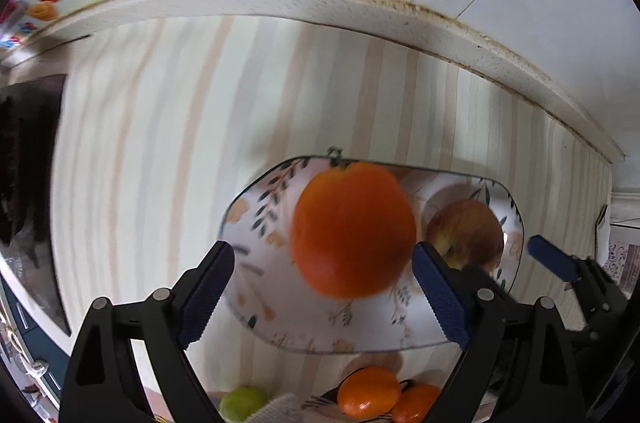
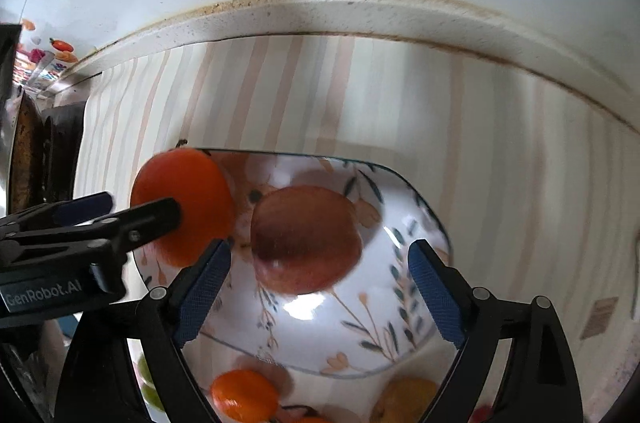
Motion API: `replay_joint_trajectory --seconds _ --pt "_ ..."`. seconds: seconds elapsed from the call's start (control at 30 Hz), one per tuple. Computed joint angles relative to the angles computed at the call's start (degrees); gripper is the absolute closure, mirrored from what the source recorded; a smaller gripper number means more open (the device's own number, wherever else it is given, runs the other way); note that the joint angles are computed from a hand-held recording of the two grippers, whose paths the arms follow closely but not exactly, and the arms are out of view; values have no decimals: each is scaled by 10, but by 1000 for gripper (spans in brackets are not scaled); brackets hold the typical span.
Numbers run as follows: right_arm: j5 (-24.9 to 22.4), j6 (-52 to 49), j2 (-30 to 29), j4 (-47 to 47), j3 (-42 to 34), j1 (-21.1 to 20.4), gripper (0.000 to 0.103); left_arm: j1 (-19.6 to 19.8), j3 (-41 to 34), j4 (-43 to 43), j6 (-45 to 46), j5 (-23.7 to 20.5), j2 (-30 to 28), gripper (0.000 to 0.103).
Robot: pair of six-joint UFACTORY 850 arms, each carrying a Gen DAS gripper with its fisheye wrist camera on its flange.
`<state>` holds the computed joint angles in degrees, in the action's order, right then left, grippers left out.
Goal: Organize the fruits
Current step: 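Lower the orange and apple onto the plate and open both grippers, then grasp a smaller orange with the left gripper while the right gripper grasps the brown pear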
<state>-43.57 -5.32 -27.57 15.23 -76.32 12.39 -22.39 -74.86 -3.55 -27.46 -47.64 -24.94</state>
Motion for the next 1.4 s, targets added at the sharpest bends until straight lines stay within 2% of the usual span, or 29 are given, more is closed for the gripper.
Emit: replay_joint_trajectory --seconds 0.3,0.33,0.5,0.77,1.1,1.4 --pt "44 8 134 -30 114 -2 11 -39 72 123 -124 16 121 12" --pt "46 6 149 -29 125 -3 11 -38 56 132 -125 20 116 12" --pt "62 19 213 -37 165 6 11 -63 87 186 -179 28 161 12" --pt "71 27 295 -47 196 11 11 -97 120 226 -235 32 222 12" --pt "57 15 376 -25 215 5 11 -140 130 283 -296 19 277 12" --pt "39 -8 394 16 236 -20 11 -155 147 263 -303 18 284 13"
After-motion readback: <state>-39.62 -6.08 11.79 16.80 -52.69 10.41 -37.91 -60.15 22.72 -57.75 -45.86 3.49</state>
